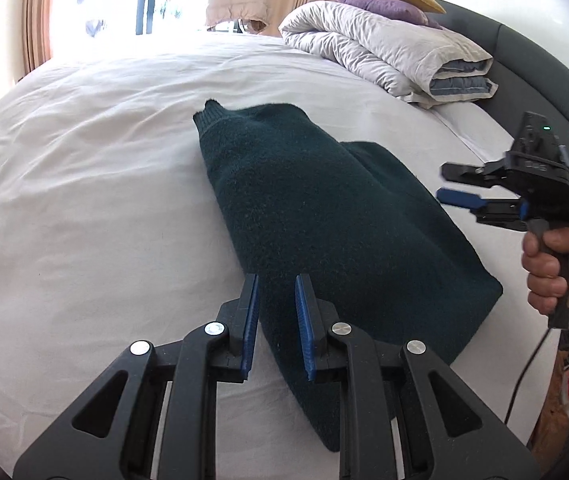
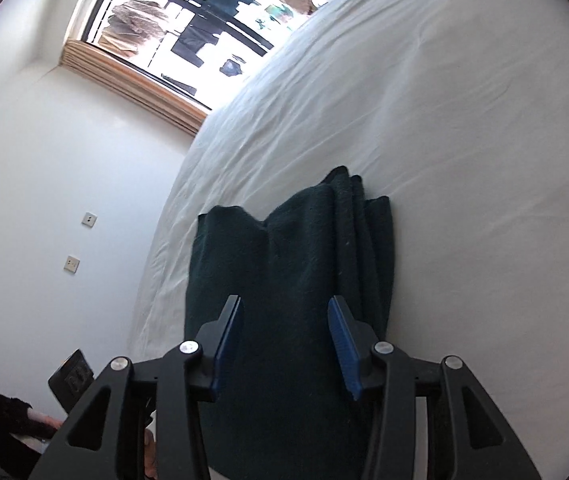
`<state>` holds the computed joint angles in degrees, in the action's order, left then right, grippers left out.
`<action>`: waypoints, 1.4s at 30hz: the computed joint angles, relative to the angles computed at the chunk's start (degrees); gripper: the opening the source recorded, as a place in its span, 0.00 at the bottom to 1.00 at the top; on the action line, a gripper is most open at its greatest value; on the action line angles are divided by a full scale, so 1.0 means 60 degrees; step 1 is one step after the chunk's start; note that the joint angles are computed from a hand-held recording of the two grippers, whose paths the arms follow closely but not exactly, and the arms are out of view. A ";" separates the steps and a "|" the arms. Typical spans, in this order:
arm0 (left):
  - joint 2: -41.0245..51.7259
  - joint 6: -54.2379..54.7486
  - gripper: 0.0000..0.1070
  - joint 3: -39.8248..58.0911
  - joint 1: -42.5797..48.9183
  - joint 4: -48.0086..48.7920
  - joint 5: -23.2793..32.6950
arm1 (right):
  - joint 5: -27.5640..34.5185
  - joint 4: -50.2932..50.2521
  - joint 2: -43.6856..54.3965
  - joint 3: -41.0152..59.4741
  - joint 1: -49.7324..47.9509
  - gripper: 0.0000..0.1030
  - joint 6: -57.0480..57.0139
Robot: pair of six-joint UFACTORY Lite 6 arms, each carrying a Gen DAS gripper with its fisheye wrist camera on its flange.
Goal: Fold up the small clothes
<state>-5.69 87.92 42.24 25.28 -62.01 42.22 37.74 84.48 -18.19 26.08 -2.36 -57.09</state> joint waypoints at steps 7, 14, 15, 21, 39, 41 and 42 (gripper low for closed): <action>0.1051 -0.0116 0.17 0.0763 -0.0985 -0.0293 -0.0920 | -0.0120 0.0497 0.1972 0.0941 0.0291 0.46 -0.0476; 0.1099 -0.0116 0.21 0.0752 -0.1379 -0.0354 -0.1484 | 0.0275 0.1239 0.3162 0.1798 0.0275 0.36 -0.0962; 0.1180 -0.0108 0.21 0.0794 -0.1364 -0.0383 -0.1453 | 0.0361 0.1356 0.3338 0.1928 0.0255 0.36 -0.1059; 0.1013 0.0175 0.21 0.0554 -0.1501 -0.0644 -0.1699 | 0.0615 0.2192 0.4448 0.2570 0.0234 0.16 -0.1437; -0.0124 0.0734 0.22 -0.0264 -0.2026 -0.1329 -0.2470 | -0.0891 0.3633 0.4234 0.2045 0.0233 0.03 -0.3366; -0.0936 0.0680 0.22 -0.0600 -0.1938 -0.1344 -0.2344 | -0.0907 0.3227 0.4100 0.2041 0.0205 0.05 -0.3052; -0.1322 0.0765 0.22 -0.0780 -0.1921 -0.1380 -0.2177 | -0.0750 0.2801 0.3946 0.2031 0.0151 0.08 -0.2707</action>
<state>-13.62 92.51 37.55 13.75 -70.29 29.16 33.24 101.29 5.49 38.27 -1.45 -73.33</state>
